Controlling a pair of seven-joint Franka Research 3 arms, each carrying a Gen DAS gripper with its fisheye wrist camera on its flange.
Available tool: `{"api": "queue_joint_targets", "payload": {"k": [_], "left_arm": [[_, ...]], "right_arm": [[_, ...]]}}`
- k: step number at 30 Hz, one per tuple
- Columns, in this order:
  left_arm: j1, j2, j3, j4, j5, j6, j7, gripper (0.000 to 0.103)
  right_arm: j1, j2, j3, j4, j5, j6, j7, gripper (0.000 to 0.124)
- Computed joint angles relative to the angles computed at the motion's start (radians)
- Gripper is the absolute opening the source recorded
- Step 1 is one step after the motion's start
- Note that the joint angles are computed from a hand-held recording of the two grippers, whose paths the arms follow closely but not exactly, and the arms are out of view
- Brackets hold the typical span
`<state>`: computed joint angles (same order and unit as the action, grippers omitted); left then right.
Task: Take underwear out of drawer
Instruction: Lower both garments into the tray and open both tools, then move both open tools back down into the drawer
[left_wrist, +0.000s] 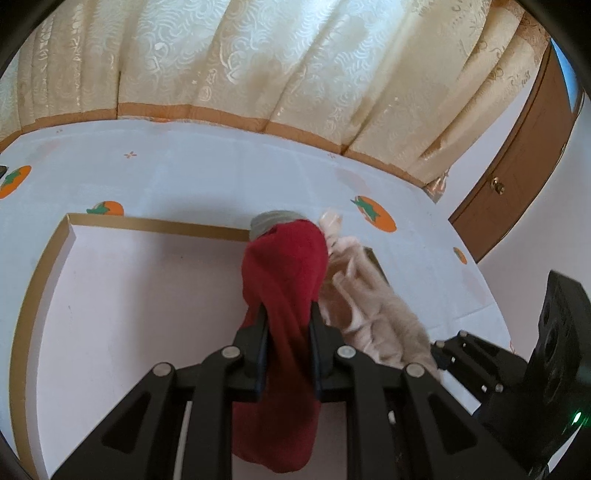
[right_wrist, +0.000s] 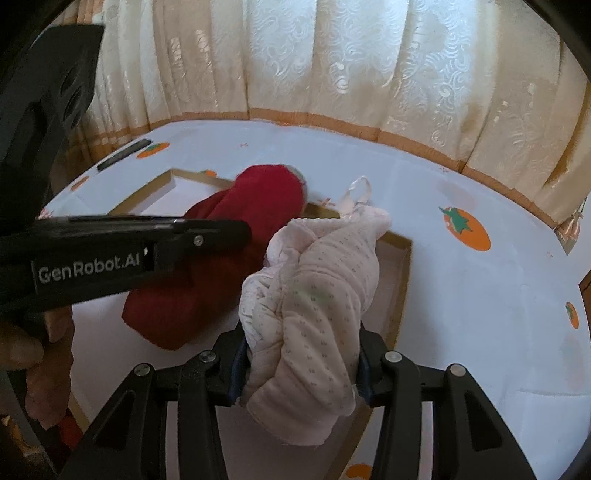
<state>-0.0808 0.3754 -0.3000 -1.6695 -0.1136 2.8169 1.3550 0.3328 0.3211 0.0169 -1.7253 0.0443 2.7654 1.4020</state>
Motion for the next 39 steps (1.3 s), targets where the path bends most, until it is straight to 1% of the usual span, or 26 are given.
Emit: {"api": "queue_joint_targets", "payload": {"k": [4,6,7,9,11,13,15,16,18,19,20,22,26,29,32,33,34,36,37,39], "left_arm": [[0.003,0.017,-0.003,0.021,-0.006,-0.015,-0.003,0.016],[0.000,0.016,-0.002,0.024,-0.001,-0.025,0.001,0.019],[0.002,0.014,-0.004,0.021,-0.002,-0.025,0.005,0.021],[0.008,0.010,-0.013,0.016,-0.013,-0.025,0.022,0.024],[0.007,0.003,-0.012,0.005,-0.013,-0.015,0.035,0.026],[-0.005,-0.009,0.002,-0.012,0.006,-0.004,0.026,0.031],[-0.002,-0.020,-0.002,-0.028,0.008,0.010,0.040,0.035],[-0.011,-0.033,0.008,-0.045,0.026,0.025,0.034,0.037],[-0.023,-0.057,0.023,-0.075,0.053,0.058,0.022,0.049],[-0.024,-0.066,0.025,-0.088,0.061,0.071,0.018,0.052],[-0.020,-0.079,0.024,-0.106,0.064,0.091,0.021,0.053],[-0.006,-0.107,0.009,-0.144,0.055,0.124,0.038,0.053],[0.014,-0.154,-0.011,-0.207,0.027,0.169,0.077,0.053],[0.047,-0.197,-0.053,-0.262,-0.050,0.202,0.155,0.054],[0.062,-0.245,-0.075,-0.326,-0.136,0.241,0.242,0.058],[0.062,-0.256,-0.080,-0.340,-0.168,0.249,0.273,0.058],[0.075,-0.274,-0.101,-0.363,-0.238,0.262,0.340,0.058],[0.079,-0.298,-0.117,-0.390,-0.342,0.274,0.433,0.058],[0.083,-0.313,-0.129,-0.404,-0.421,0.277,0.501,0.058],[0.078,-0.337,-0.136,-0.422,-0.562,0.273,0.620,0.058]], "right_arm": [[0.016,-0.002,-0.013,-0.015,-0.035,-0.007,0.017,0.051],[0.006,-0.001,-0.004,-0.009,-0.018,-0.020,0.012,0.053],[-0.001,0.000,0.004,-0.004,-0.003,-0.032,0.002,0.061],[-0.002,-0.003,0.003,-0.003,0.003,-0.041,0.006,0.066],[0.006,-0.011,-0.006,-0.018,-0.010,-0.016,0.028,0.067],[0.011,-0.023,-0.014,-0.043,-0.018,0.023,0.054,0.068],[0.015,-0.032,-0.020,-0.058,-0.028,0.044,0.078,0.068],[0.018,-0.038,-0.023,-0.068,-0.034,0.057,0.090,0.068],[0.032,-0.052,-0.038,-0.089,-0.065,0.080,0.129,0.068],[0.039,-0.060,-0.046,-0.099,-0.083,0.090,0.153,0.069],[0.040,-0.068,-0.047,-0.110,-0.094,0.100,0.166,0.069],[0.047,-0.095,-0.054,-0.144,-0.122,0.140,0.199,0.069],[0.038,-0.138,-0.042,-0.191,-0.134,0.174,0.222,0.070],[0.032,-0.178,-0.031,-0.241,-0.142,0.200,0.235,0.070],[0.020,-0.227,-0.010,-0.304,-0.136,0.231,0.231,0.070],[0.014,-0.250,0.002,-0.332,-0.120,0.243,0.218,0.070],[0.006,-0.267,0.014,-0.356,-0.099,0.255,0.201,0.071],[-0.004,-0.300,0.033,-0.399,-0.056,0.274,0.170,0.071],[-0.007,-0.321,0.042,-0.426,-0.036,0.288,0.156,0.071],[-0.011,-0.350,0.056,-0.462,0.005,0.303,0.126,0.071]]}}
